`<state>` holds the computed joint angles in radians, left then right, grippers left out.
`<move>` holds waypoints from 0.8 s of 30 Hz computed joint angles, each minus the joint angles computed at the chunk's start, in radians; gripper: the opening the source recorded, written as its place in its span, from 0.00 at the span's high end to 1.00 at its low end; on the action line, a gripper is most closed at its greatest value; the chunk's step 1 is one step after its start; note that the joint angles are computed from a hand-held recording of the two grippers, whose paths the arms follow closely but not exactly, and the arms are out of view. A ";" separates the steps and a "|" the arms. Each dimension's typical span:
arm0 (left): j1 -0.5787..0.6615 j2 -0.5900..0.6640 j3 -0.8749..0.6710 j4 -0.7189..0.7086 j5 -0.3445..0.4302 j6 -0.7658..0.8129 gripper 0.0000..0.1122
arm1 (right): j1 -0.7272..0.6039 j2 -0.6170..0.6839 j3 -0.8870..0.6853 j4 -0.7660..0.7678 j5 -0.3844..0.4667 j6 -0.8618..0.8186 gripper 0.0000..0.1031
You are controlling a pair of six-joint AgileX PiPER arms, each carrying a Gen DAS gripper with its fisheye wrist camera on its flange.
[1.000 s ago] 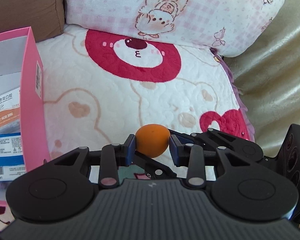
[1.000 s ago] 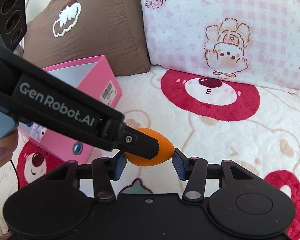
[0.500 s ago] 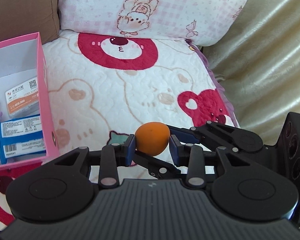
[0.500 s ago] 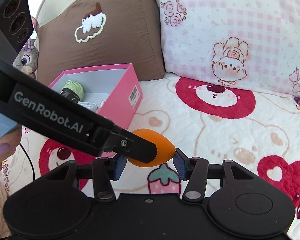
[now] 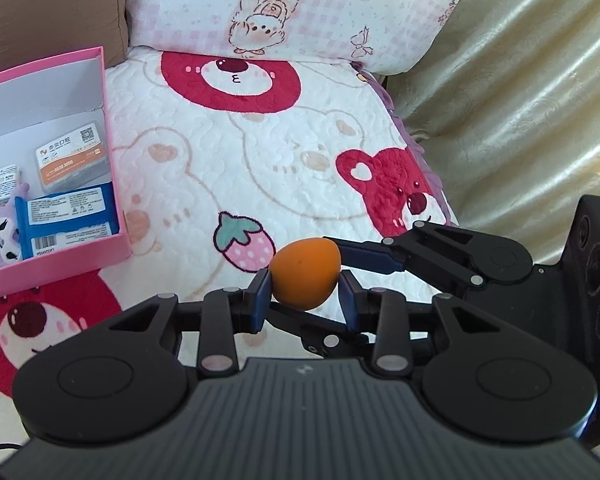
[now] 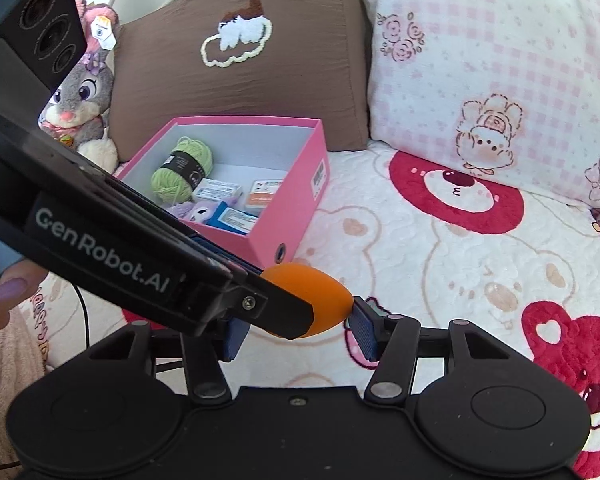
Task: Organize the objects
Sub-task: 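Lift the orange sponge with both tools and carry it over the pink box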
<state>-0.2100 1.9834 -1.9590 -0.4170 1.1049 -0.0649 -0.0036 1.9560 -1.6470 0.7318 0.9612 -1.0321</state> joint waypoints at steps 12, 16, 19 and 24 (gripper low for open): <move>0.049 -0.167 0.185 -0.056 -0.035 0.085 0.68 | 0.049 -0.073 0.007 -0.040 0.064 0.066 0.42; 0.076 -0.220 0.241 -0.069 -0.033 0.114 0.68 | 0.077 -0.094 0.020 -0.054 0.078 0.083 0.42; 0.103 -0.256 0.274 -0.087 -0.035 0.136 0.68 | 0.101 -0.113 0.030 -0.061 0.068 0.082 0.42; 0.177 -0.242 0.210 -0.132 0.035 0.174 0.67 | 0.147 -0.088 -0.058 -0.090 0.086 0.107 0.42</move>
<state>-0.0330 1.7417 -1.7489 -0.5494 1.1398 0.1096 0.1432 1.8683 -1.7047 0.6421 1.0476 -0.9248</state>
